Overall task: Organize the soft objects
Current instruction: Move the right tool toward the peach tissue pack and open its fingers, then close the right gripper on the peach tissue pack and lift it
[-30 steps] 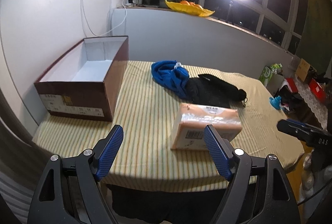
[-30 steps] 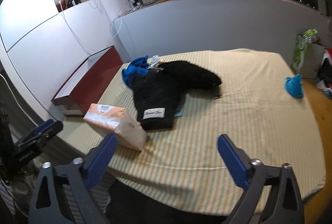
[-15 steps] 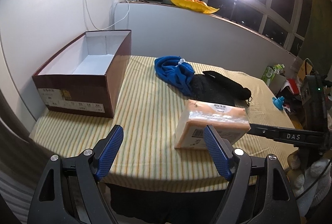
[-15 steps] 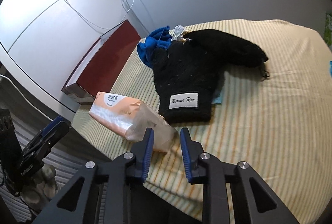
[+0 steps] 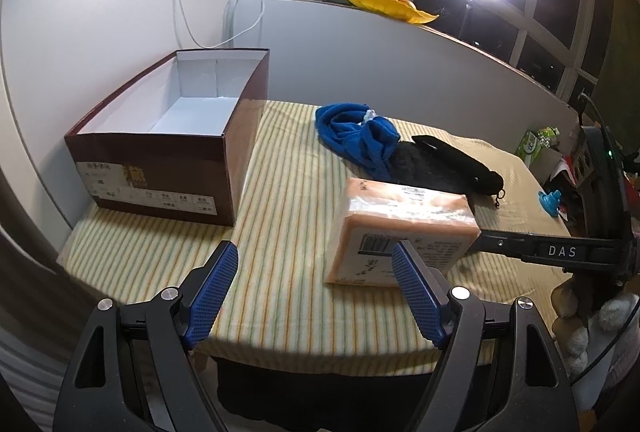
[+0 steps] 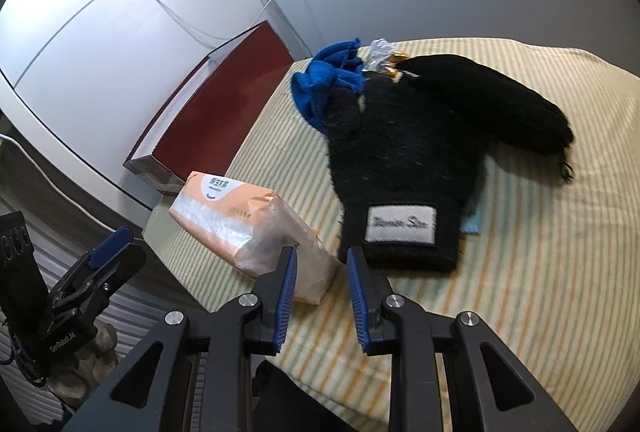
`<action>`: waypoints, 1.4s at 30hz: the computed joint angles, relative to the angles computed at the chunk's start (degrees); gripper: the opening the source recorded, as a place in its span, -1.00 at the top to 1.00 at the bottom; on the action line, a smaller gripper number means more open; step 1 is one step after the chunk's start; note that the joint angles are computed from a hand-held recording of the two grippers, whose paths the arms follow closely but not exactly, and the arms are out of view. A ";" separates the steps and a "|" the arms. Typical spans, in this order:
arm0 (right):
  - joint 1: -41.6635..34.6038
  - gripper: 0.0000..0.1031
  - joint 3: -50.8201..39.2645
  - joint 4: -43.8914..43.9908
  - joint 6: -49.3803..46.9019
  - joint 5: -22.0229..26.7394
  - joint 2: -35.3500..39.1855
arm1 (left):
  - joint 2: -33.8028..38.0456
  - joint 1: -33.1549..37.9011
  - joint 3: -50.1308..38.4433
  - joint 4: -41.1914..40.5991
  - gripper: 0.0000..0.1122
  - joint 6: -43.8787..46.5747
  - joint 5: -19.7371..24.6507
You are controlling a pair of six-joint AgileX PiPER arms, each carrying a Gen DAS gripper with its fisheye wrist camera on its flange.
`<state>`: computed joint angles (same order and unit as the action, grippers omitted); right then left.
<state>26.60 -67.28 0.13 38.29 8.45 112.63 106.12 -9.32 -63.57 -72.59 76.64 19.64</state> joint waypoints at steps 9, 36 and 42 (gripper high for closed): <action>-1.17 0.54 -8.91 8.62 -10.11 4.67 5.03 | 2.49 -0.81 -3.24 2.72 -0.41 -3.13 -2.34; -5.17 -0.04 -28.65 16.71 -24.25 18.56 14.93 | 12.46 -1.19 -17.63 19.81 -0.42 -21.19 7.44; -5.52 -0.05 -35.66 20.01 -26.68 23.71 19.16 | 16.03 -0.49 -21.32 18.25 -0.42 -20.73 11.16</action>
